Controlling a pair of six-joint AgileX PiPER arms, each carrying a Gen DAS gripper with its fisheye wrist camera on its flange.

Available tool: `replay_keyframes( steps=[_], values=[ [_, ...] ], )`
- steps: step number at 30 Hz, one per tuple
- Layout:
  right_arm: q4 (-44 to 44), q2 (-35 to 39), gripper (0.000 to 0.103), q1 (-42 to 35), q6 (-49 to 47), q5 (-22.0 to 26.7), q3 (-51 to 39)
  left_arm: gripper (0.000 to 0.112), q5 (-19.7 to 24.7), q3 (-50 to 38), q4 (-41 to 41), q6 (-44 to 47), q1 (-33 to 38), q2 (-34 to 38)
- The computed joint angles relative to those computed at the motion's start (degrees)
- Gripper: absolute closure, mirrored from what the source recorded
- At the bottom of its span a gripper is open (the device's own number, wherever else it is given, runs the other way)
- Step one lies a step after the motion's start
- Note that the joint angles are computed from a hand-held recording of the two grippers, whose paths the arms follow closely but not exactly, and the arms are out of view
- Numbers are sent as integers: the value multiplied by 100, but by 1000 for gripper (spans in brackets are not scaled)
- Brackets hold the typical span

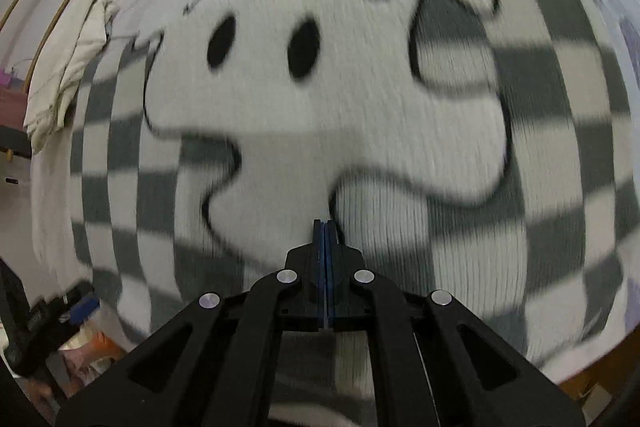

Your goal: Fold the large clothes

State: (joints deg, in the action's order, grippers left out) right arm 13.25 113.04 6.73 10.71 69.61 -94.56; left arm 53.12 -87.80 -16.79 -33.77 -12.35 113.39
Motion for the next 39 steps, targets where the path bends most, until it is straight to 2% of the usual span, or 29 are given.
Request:
replay_keyframes(
  steps=[1,3,5,11,14,16,17,18,19,20,22,24,26,28,30,31,32,34,39],
  values=[
    [0,-173,102,34,54,-56,360,30,-13,13,-41,13,10,20],
    [-129,-606,103,129,-15,-499,1017,29,-68,55,-124,54,18,74],
    [-155,-586,103,146,101,-465,958,26,-93,35,-119,47,12,171],
    [-44,-376,103,107,-136,-542,864,26,-398,316,-588,276,87,261],
    [-90,-405,103,135,-205,-521,839,26,-593,467,-1508,888,193,276],
    [-109,-428,103,160,-153,-545,850,28,-607,461,-1600,1040,132,344],
    [-169,-478,102,199,-111,-560,843,37,-518,338,-1351,893,47,429],
    [-261,-426,101,326,-4,-548,706,40,-497,309,-1169,865,-15,470],
    [-399,-489,101,426,48,-564,700,57,-535,323,-1217,953,-18,445],
    [-527,-595,97,558,69,-609,699,83,-551,314,-1494,1218,18,429],
    [-528,-777,96,774,-59,-745,730,86,-353,52,-1405,1279,-38,445],
    [-397,-957,91,1007,-269,-895,783,88,-168,-168,-1282,1357,-83,405],
    [-2,-1113,79,1237,-640,-1044,826,88,-72,-231,-1352,1406,-41,290],
    [408,-1169,73,1440,-983,-1164,810,88,62,-317,-1389,1506,-17,133],
    [636,-1165,61,1677,-1326,-1201,751,88,202,-485,-1436,1580,-22,57],
    [605,-1218,48,1879,-1425,-1299,763,89,265,-556,-1419,1557,-44,39],
    [551,-1263,42,2037,-1504,-1372,760,89,334,-680,-1440,1514,-47,72],
    [597,-1116,42,2177,-1613,-1318,465,89,489,-792,-1576,1521,13,108],
    [115,-1002,30,2566,-1443,-1600,369,89,698,-1076,-1804,1465,83,211]
  ],
)
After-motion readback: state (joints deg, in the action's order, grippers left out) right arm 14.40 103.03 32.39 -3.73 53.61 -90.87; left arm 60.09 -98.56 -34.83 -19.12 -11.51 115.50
